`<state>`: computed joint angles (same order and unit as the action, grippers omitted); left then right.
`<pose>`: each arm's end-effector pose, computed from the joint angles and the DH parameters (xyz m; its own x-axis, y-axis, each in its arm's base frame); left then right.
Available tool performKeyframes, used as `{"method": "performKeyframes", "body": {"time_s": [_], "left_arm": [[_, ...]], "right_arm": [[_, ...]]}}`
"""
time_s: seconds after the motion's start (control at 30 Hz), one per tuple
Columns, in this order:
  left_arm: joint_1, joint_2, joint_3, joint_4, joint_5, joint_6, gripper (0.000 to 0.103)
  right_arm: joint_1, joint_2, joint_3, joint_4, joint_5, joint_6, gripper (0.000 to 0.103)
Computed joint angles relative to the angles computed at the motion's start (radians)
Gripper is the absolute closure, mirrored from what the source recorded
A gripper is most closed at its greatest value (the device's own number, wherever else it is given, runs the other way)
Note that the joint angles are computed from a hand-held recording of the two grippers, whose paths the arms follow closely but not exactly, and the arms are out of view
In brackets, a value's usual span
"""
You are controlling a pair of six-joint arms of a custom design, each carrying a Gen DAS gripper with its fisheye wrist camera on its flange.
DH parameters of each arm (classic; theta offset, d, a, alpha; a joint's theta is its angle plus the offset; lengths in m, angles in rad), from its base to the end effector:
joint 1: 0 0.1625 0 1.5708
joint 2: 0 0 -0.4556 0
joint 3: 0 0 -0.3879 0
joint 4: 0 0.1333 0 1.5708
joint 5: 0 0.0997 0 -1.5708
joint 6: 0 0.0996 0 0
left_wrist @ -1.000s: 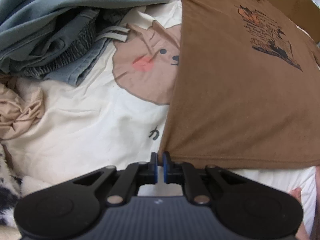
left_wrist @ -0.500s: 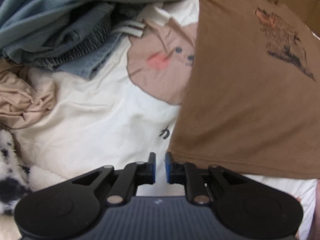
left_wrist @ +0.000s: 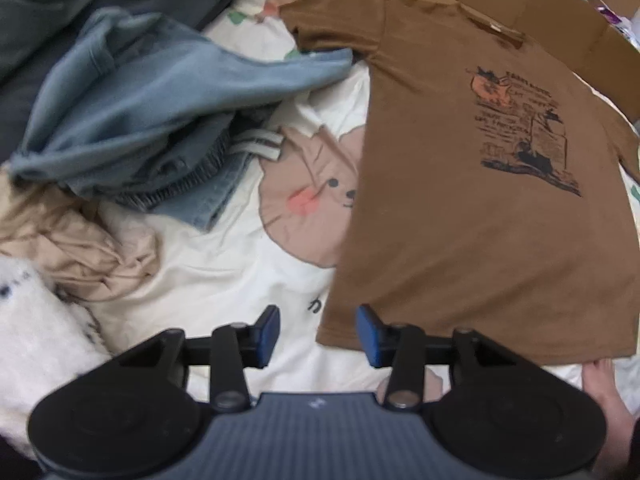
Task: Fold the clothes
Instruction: 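Raise both open grippers and move them toward the shirt's sleeve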
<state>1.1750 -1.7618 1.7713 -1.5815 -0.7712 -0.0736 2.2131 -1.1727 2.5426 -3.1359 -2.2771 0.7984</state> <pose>0.0342 -0.4491 0.5368 -0.6701 0.1994 -0.7150 0.3372 0.9399 -0.0539 0.2745 -0.2524 0.1474 -0.8986 0.3149 0.3054 0.0802 0.8024 -0.5914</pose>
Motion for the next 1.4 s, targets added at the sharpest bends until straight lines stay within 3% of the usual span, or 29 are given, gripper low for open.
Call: {"method": "performKeyframes", "body": {"time_s": [0.23,0.4,0.53,0.63,0.83,1.0,1.4], "left_arm": [[-0.116,0.018,-0.145,0.191,0.039,-0.147,0.044],[-0.202,0.069,-0.283,0.362,0.077,-0.224,0.041],[-0.256,0.115,-0.371,0.423,0.101,-0.29,0.04],[-0.283,0.148,-0.408,0.418,0.107,-0.299,0.04],[-0.316,0.23,-0.452,0.332,0.113,-0.23,0.036],[-0.314,0.313,-0.467,0.248,0.095,-0.145,0.036],[-0.274,0.506,-0.487,0.021,0.021,0.109,0.036]], "right_arm": [[0.019,-0.069,-0.058,0.069,-0.029,-0.059,0.061],[0.022,-0.1,-0.098,0.08,-0.032,-0.108,0.06],[0.024,-0.112,-0.124,0.082,-0.037,-0.121,0.059],[0.026,-0.112,-0.139,0.085,-0.049,-0.12,0.053],[-0.007,-0.1,-0.151,0.036,-0.034,-0.147,0.052],[-0.05,-0.08,-0.148,-0.039,-0.027,-0.166,0.047],[-0.144,0.011,-0.111,-0.226,-0.055,-0.217,0.046]]}}
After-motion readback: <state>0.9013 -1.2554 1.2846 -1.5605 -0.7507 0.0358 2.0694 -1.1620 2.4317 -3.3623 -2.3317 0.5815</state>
